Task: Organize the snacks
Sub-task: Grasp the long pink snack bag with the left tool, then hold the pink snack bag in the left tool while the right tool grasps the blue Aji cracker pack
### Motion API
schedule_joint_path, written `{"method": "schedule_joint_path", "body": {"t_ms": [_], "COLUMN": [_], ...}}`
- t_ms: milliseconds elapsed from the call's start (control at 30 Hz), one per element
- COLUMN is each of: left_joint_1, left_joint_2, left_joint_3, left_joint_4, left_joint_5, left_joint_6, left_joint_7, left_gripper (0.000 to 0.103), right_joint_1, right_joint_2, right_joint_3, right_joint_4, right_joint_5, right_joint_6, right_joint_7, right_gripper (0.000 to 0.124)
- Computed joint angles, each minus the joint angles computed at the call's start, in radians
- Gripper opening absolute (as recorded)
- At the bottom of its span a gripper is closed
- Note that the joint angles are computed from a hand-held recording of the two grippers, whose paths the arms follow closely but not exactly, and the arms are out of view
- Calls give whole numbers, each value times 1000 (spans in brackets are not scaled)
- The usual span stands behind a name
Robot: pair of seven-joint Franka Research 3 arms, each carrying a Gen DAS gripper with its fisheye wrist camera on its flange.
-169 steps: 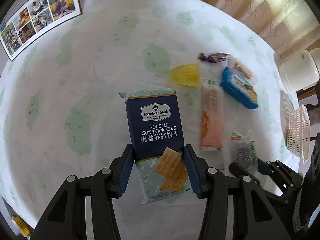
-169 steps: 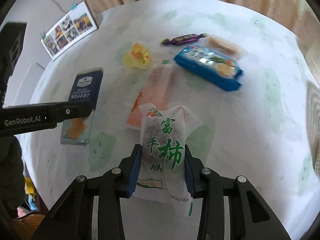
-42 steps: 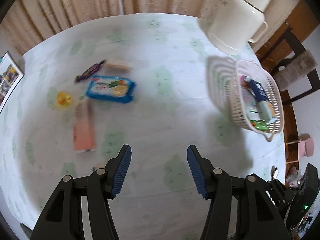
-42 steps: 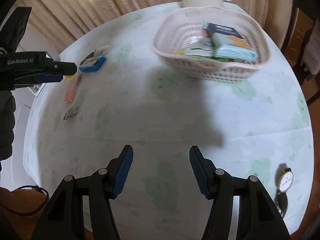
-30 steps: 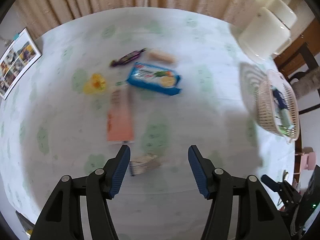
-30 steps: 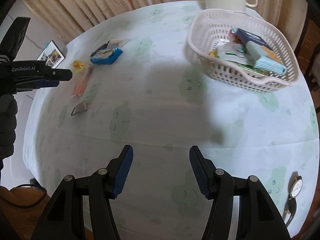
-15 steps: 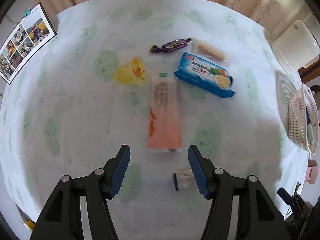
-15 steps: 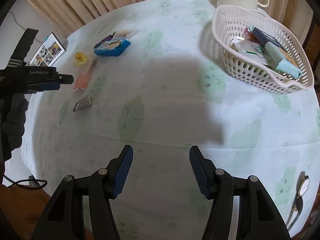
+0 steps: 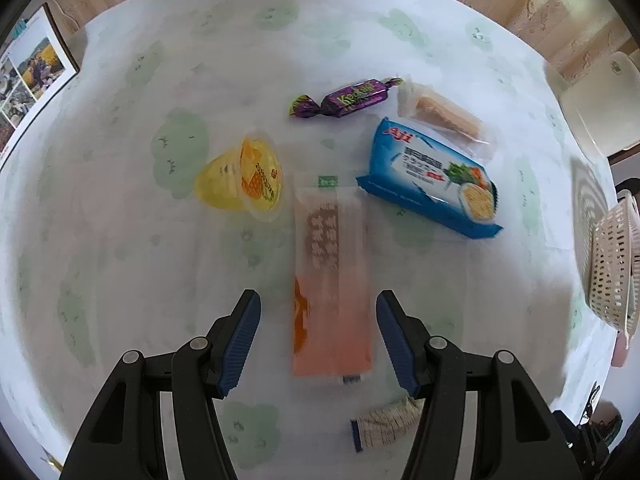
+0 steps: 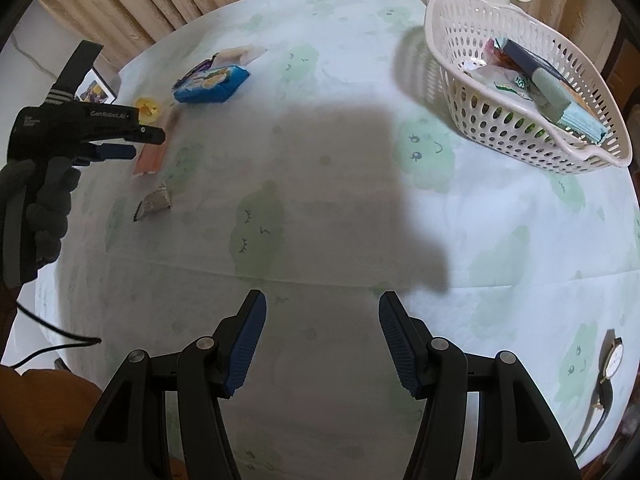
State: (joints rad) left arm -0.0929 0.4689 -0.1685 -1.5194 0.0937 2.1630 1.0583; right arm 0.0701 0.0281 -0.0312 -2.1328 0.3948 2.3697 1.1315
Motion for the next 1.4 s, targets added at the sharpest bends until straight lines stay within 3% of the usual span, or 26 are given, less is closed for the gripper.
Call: {"method": "schedule_joint_path", "body": {"t_ms": [167, 200, 267, 333, 800, 1200, 1400], "left_joint_1": [-3, -6, -19, -7, 53, 81, 88], "left_joint_2": [32, 35, 35, 26, -130, -276, -310], "left_joint_3": [3, 5, 15, 8, -3, 12, 22], "left_joint_4": [37, 42, 49, 39, -148, -323, -365], "left_joint_5": [19, 29, 64, 55, -48, -128, -160], "left_joint_6": [4, 3, -6, 2, 106, 161, 163], "left_joint_7": [20, 25, 30, 53, 112, 149, 157], "left_gripper": [56, 53, 38, 32, 27, 27, 27], "right_joint_1": [7, 9, 13, 17, 65, 112, 142], "right_joint_2": [16, 22, 33, 43, 201, 496, 726], "right_joint_3": [5, 6, 9, 13, 60, 100, 94], "right_joint_4": [15, 21, 33, 46, 275, 725, 1070], "right_joint_5": [-19, -20, -21, -17, 16, -8, -76], "right_joint_6": [-14, -17, -17, -17, -24, -89, -199], "right_joint_7": [23, 23, 25, 23, -52, -52, 24], "right_gripper": [60, 60, 60, 60, 60, 60, 60]}}
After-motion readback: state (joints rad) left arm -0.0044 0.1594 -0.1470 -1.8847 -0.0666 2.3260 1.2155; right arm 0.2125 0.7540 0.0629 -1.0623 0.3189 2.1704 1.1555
